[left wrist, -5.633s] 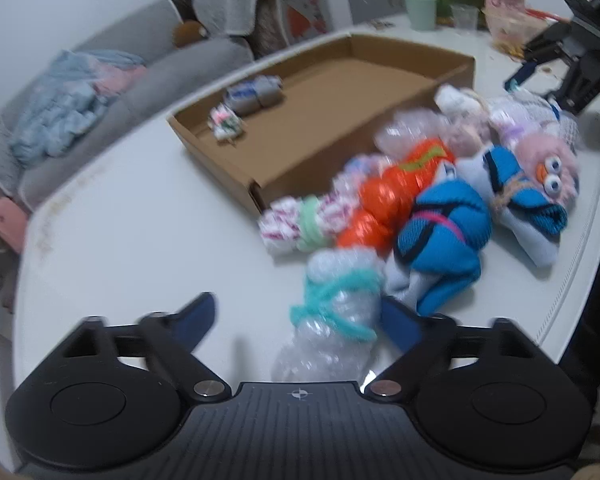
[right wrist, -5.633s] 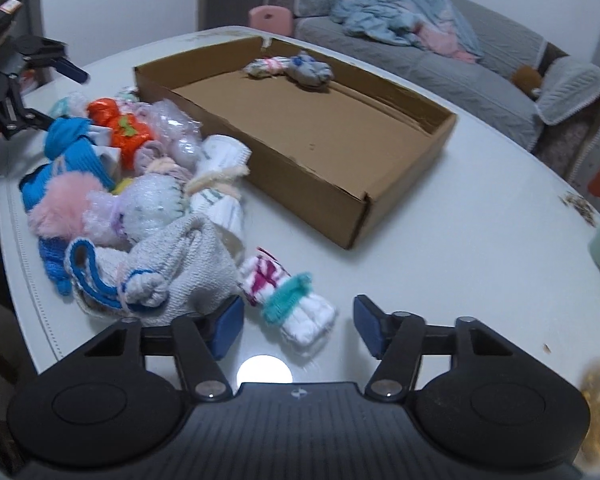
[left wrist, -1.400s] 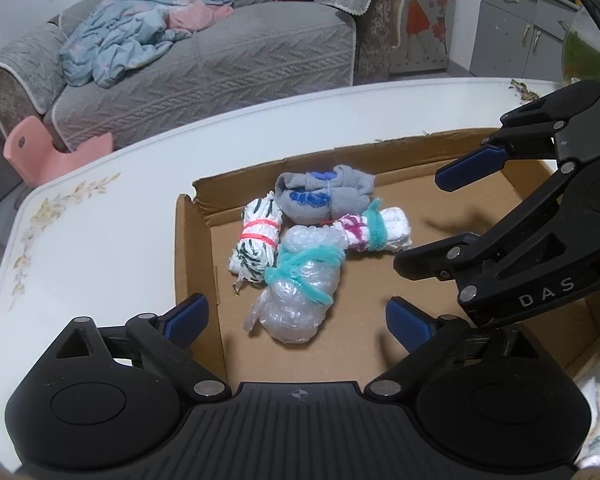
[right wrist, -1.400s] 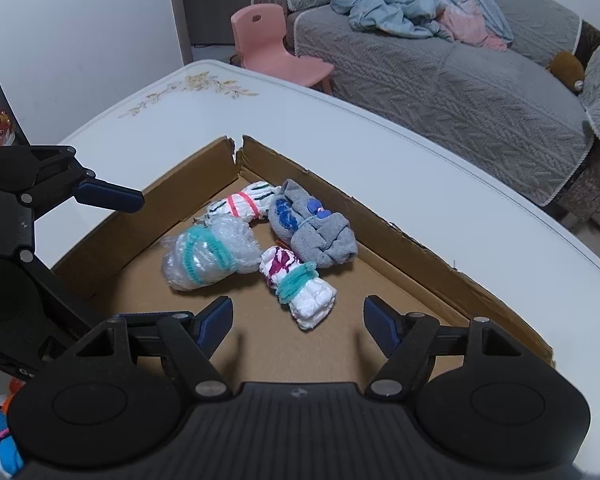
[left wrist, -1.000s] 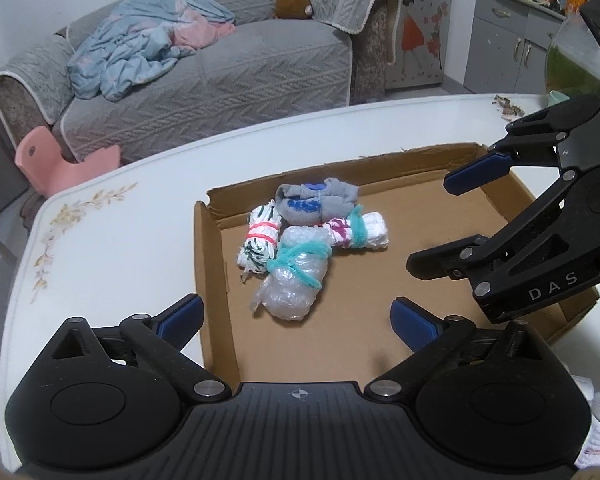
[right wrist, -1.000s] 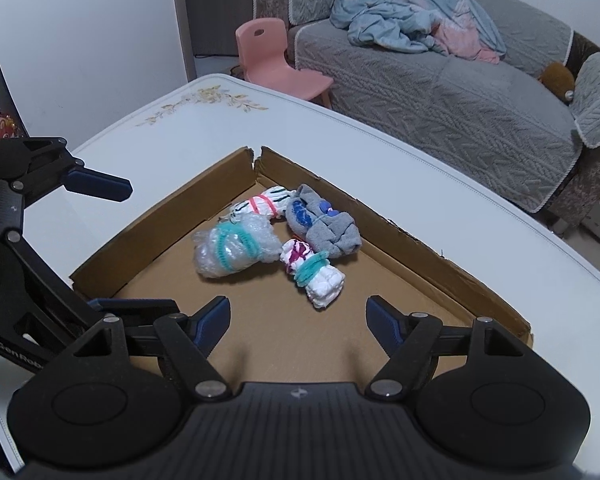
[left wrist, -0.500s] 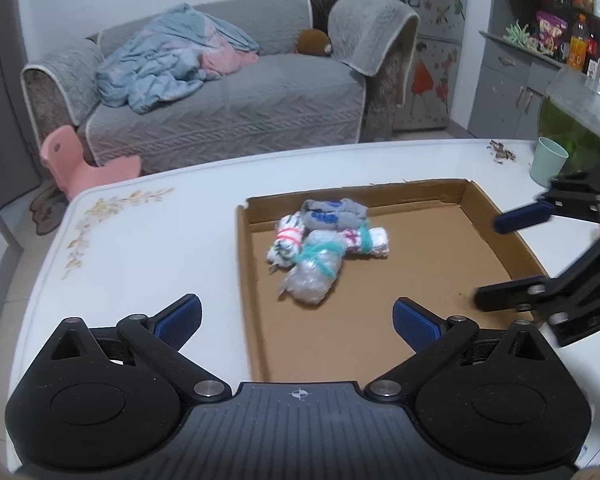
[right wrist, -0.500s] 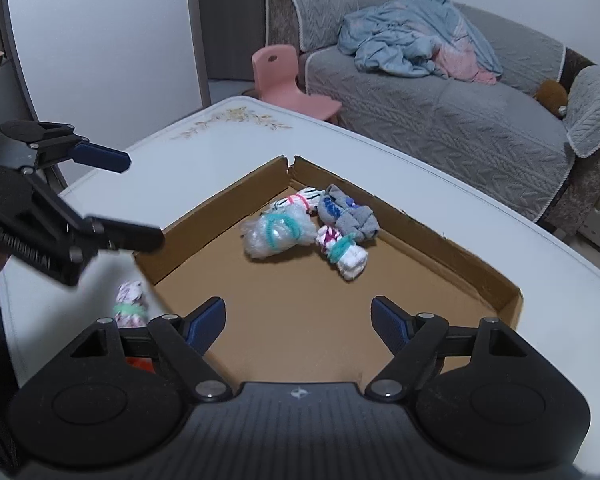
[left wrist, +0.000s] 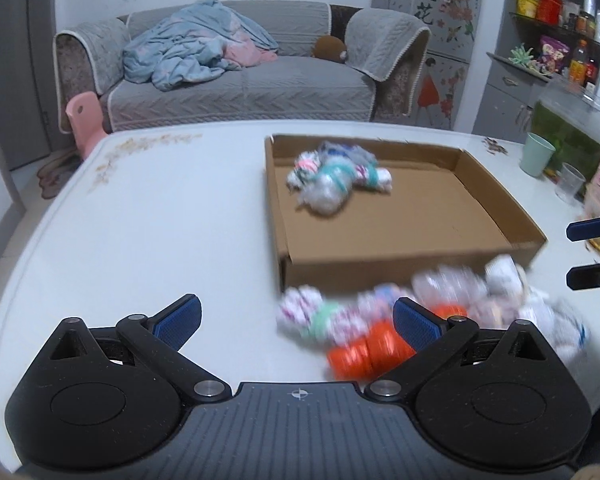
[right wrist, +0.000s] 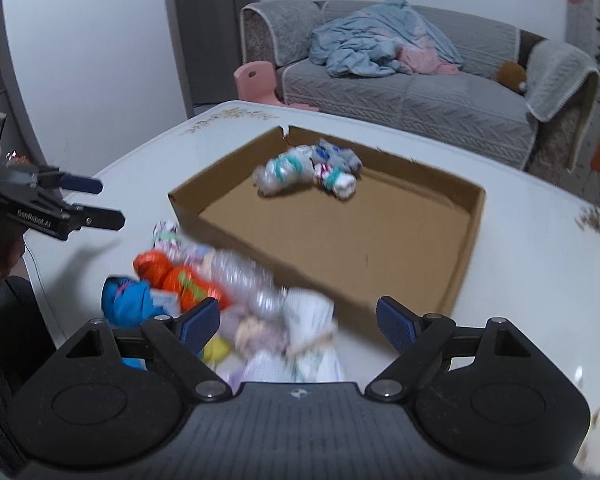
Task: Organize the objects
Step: 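Withdraw both grippers from the box back toward the remaining socks, then grasp blue knit sock with left gripper while right gripper grasps white knit sock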
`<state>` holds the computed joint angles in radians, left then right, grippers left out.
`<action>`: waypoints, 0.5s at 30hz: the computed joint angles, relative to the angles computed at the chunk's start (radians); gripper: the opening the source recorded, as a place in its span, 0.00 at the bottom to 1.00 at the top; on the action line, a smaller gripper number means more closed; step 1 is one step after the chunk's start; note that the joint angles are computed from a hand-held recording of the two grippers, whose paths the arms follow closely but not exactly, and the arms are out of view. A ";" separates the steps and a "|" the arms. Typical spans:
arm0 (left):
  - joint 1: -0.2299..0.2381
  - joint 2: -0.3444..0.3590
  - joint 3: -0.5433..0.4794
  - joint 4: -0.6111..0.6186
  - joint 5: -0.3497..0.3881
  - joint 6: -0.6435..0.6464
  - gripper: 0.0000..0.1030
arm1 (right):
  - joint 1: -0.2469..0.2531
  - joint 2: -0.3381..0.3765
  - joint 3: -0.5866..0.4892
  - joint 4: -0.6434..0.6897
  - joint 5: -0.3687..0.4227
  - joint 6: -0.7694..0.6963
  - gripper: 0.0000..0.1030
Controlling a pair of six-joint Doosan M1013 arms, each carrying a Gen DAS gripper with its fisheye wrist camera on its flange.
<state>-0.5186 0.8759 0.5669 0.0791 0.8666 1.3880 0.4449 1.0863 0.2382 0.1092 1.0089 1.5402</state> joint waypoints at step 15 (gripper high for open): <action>-0.002 -0.053 0.180 -0.275 -0.100 0.185 0.99 | 0.024 -0.177 0.445 -0.162 -0.238 0.296 0.90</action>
